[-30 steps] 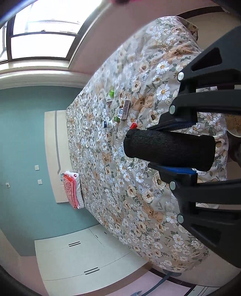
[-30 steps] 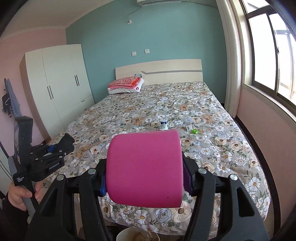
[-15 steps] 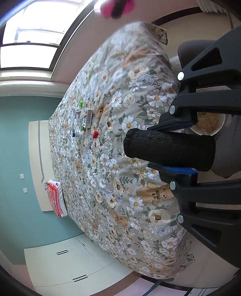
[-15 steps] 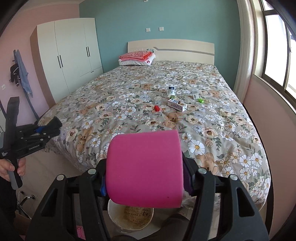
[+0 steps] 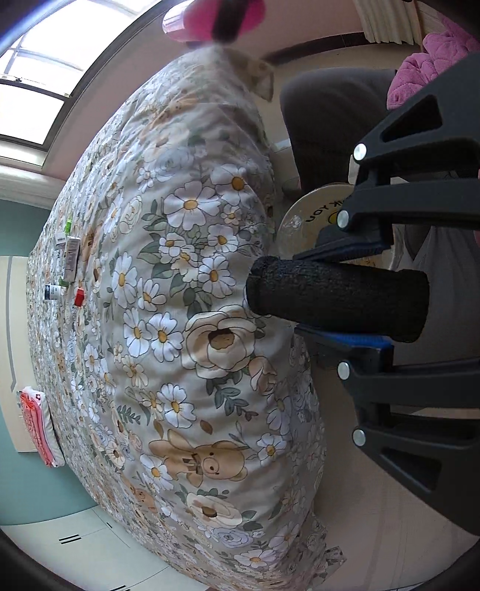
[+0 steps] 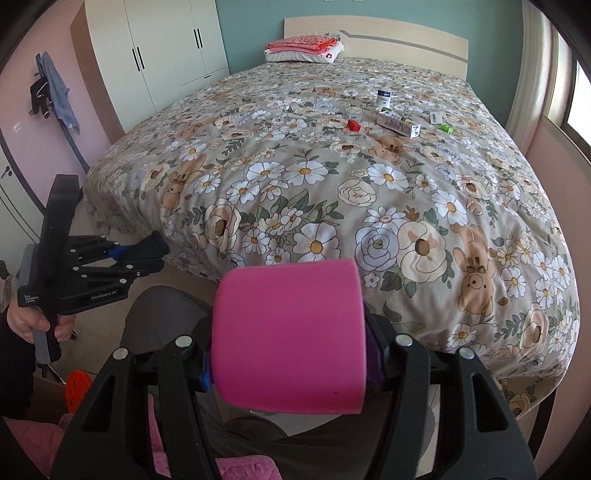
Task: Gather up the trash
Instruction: 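Carry the black tube and pink sponge with both tools to the bin, then open both tools to drop the tube and sponge into the bin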
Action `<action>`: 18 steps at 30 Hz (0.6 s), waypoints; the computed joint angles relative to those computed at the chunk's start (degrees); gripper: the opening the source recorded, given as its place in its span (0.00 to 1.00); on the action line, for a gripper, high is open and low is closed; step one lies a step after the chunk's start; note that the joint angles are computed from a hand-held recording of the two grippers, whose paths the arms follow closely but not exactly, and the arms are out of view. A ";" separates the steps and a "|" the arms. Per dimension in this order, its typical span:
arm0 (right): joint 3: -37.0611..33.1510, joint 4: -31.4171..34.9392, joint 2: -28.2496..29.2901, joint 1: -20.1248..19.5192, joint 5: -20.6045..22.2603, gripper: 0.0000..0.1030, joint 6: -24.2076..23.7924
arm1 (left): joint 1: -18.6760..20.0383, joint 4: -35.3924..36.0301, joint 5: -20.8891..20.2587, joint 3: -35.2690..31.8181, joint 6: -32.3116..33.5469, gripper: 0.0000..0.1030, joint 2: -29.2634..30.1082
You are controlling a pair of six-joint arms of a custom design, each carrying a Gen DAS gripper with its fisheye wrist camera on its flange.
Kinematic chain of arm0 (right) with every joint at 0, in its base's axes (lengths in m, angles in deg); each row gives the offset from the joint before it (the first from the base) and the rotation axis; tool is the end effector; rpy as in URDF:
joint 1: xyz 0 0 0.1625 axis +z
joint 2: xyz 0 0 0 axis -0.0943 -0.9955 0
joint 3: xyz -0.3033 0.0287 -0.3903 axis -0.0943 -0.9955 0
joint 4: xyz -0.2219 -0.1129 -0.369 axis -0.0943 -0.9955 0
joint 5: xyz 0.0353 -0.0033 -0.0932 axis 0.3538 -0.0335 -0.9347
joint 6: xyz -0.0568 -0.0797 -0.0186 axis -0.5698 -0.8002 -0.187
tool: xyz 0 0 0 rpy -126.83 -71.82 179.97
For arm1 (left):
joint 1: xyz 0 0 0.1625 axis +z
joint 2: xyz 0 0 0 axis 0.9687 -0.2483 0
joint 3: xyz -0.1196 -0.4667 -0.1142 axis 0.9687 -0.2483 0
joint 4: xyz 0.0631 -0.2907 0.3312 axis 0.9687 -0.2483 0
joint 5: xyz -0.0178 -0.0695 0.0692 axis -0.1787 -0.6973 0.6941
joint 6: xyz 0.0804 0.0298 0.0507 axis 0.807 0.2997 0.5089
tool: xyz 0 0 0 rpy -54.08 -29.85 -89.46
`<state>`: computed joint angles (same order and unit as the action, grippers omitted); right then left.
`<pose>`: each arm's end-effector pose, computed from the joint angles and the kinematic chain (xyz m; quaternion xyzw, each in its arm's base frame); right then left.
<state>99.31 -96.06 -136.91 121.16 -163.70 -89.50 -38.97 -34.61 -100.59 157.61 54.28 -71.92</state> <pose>0.3019 -0.4723 0.4620 0.1560 -0.9046 0.2512 0.3069 -0.4461 -0.5682 0.2508 0.3124 0.9010 -0.1222 0.2751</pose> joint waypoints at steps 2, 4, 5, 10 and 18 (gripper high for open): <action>1.31 0.91 0.19 -1.52 0.91 0.59 0.93 | 0.76 0.60 -1.19 0.73 -0.35 0.33 0.78; 2.40 1.89 0.46 -3.19 1.89 0.59 2.05 | 1.34 1.04 -1.99 1.18 -0.36 0.33 1.83; 2.93 2.31 0.56 -4.07 2.47 0.59 2.69 | 1.63 1.15 -2.49 1.43 -0.36 0.33 2.29; 5.45 3.20 1.36 -7.36 4.05 0.59 4.85 | 3.53 1.79 -6.36 1.98 -0.35 0.33 4.89; 7.62 6.31 4.14 -12.69 5.37 0.59 7.29 | 6.04 5.02 -10.16 1.17 -0.52 0.33 10.42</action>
